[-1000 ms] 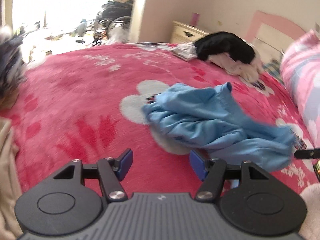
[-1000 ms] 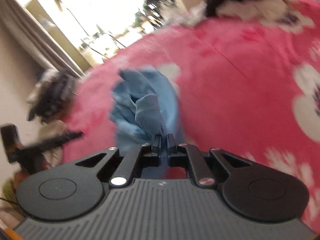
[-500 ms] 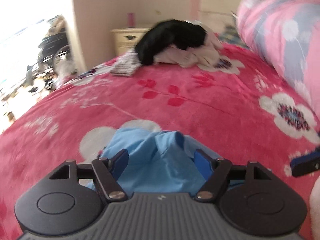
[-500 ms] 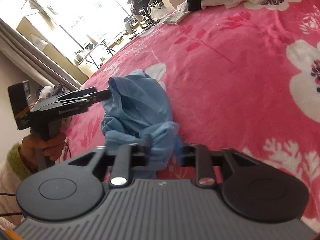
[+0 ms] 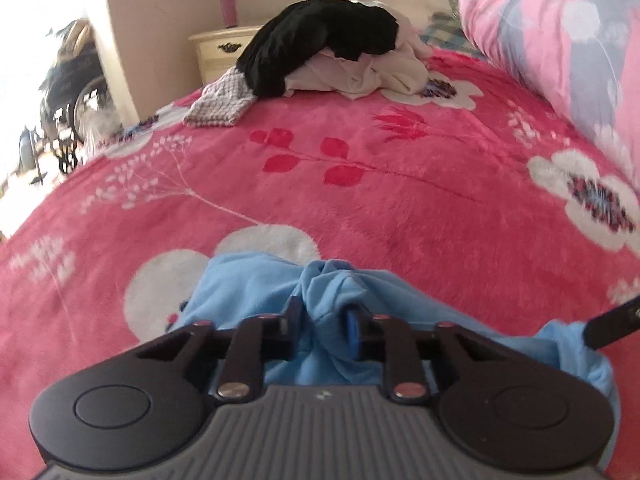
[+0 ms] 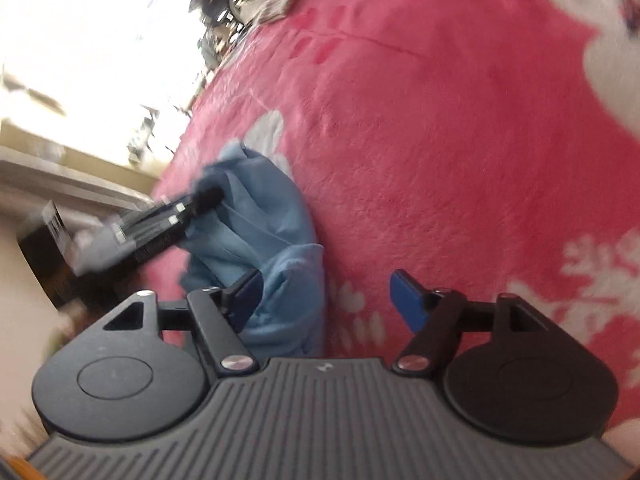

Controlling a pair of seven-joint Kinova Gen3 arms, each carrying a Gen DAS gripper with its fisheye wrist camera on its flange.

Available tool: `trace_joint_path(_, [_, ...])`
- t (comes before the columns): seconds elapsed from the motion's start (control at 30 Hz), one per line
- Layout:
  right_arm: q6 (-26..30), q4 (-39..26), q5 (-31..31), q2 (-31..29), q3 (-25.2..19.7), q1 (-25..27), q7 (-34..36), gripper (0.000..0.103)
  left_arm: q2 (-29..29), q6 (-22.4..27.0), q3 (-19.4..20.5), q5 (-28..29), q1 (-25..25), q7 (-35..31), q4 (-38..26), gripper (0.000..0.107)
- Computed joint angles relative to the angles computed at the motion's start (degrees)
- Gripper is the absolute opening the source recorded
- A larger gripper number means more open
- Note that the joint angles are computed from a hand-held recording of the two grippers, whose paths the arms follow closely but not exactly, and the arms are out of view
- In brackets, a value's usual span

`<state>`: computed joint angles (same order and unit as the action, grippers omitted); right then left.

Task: Fold clothes
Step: 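Lift the T-shirt high with both grippers and shake it open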

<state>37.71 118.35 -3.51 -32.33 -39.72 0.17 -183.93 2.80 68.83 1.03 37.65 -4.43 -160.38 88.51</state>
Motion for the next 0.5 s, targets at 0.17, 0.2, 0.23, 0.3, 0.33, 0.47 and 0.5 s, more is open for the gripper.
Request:
trace_joint_path(0.17, [-6.7, 2.1, -5.6, 2.8, 0.8, 0.4, 5.2, 0.059, -0.9, -1.6, -1.1, 5.0, -1.6, 2.1, 1.9, 0.01])
trace_joint_path(0.2, [-5.6, 0.5, -5.2, 3.2, -0.7, 2.0, 7.3, 0.033, -1.5, -2.5, -1.5, 6.4, -2.0, 1.9, 2.8, 0.009])
trace_joint_path(0.23, [-3.5, -1.5, -4.4, 3.6, -2.1, 3.6, 8.6, 0.019, -2.3, -3.2, -1.9, 8.0, -2.3, 1.4, 3.6, 0.008])
trace_joint_path(0.3, [1.2, -6.2, -0.4, 3.0, -6.7, 8.5, 10.7, 0.01, -3.8, -4.0, -3.0, 10.6, -2.9, 1.0, 4.3, 0.007])
trace_joint_path(0.33, [3.5, -8.4, 1.6, 2.7, -9.0, 11.1, 12.0, 0.008, -4.5, -4.1, -3.7, 11.9, -3.2, 0.7, 4.5, 0.007])
trace_joint_path(0.47, [12.5, -19.0, 10.9, 1.5, -18.4, 20.7, 17.5, 0.007, -8.3, -2.9, -7.8, 18.8, -5.0, 0.0, 4.6, 0.007])
trace_joint_path(0.5, [14.0, -21.6, 13.1, 1.3, -20.7, 22.9, 19.2, 0.006, -9.3, -2.4, -8.9, 20.4, -5.4, -0.2, 4.5, 0.007])
